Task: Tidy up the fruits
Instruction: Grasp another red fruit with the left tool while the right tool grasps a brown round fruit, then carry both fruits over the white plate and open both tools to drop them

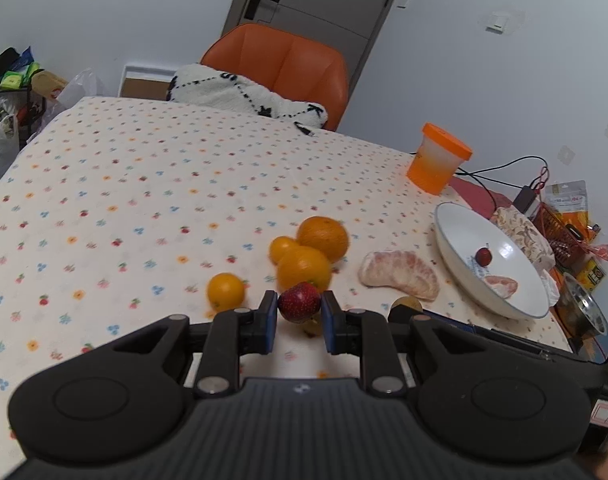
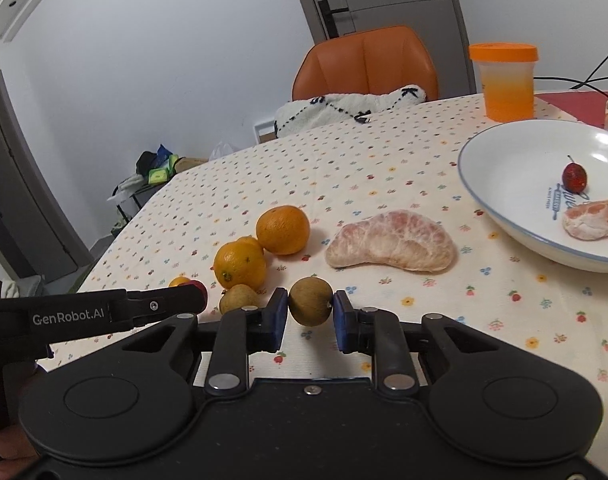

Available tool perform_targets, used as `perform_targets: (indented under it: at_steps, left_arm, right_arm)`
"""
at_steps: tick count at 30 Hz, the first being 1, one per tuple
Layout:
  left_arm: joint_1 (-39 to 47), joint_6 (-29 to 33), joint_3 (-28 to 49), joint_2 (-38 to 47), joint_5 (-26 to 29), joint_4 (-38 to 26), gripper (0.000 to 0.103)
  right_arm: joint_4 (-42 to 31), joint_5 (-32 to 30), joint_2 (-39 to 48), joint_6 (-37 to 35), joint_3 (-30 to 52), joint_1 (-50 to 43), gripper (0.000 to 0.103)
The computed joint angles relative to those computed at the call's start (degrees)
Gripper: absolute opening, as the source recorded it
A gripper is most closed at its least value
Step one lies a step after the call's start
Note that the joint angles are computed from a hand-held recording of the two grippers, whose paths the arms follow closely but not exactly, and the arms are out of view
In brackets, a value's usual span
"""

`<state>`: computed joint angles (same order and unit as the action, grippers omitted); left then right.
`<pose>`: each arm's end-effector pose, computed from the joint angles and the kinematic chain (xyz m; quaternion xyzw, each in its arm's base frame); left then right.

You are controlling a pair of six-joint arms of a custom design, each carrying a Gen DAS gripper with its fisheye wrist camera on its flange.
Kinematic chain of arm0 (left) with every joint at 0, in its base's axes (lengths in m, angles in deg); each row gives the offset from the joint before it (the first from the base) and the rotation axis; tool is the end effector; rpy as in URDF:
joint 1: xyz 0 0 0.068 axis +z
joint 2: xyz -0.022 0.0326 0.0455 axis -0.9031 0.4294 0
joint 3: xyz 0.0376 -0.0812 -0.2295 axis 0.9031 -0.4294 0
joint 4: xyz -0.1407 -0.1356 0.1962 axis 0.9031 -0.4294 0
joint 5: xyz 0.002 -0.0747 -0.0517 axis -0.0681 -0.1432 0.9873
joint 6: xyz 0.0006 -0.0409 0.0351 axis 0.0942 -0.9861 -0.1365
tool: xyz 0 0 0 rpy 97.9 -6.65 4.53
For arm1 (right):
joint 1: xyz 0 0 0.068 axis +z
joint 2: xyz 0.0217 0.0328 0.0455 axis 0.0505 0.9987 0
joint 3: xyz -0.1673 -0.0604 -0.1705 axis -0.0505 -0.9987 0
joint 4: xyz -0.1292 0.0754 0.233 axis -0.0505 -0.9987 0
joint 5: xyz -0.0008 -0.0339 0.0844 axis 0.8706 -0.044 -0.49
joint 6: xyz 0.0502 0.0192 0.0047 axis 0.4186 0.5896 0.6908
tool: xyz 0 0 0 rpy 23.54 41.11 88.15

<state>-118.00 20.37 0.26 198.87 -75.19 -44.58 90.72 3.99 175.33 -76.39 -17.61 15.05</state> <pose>0.2091 -0.2400 -0.0125 -0.2247 0.8589 -0.0706 0.4549 0.3131 0.0875 -0.0288 -0.2435 0.8468 0.2893 0.3742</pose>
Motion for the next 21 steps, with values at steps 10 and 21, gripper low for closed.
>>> perform_targets:
  at_steps: [10, 21]
  left_arm:
    - [-0.01, 6.31, 7.33, 2.64, 1.73, -0.86, 0.021]
    - [0.86, 12.31, 18.47, 8.13, 4.75, -2.55, 0.021]
  right_arm:
    - [3.17, -1.02, -1.87, 0.19, -2.73, -4.37, 0.023]
    - [2.42, -2.12, -2.27, -1.18, -2.04, -11.79, 0.023]
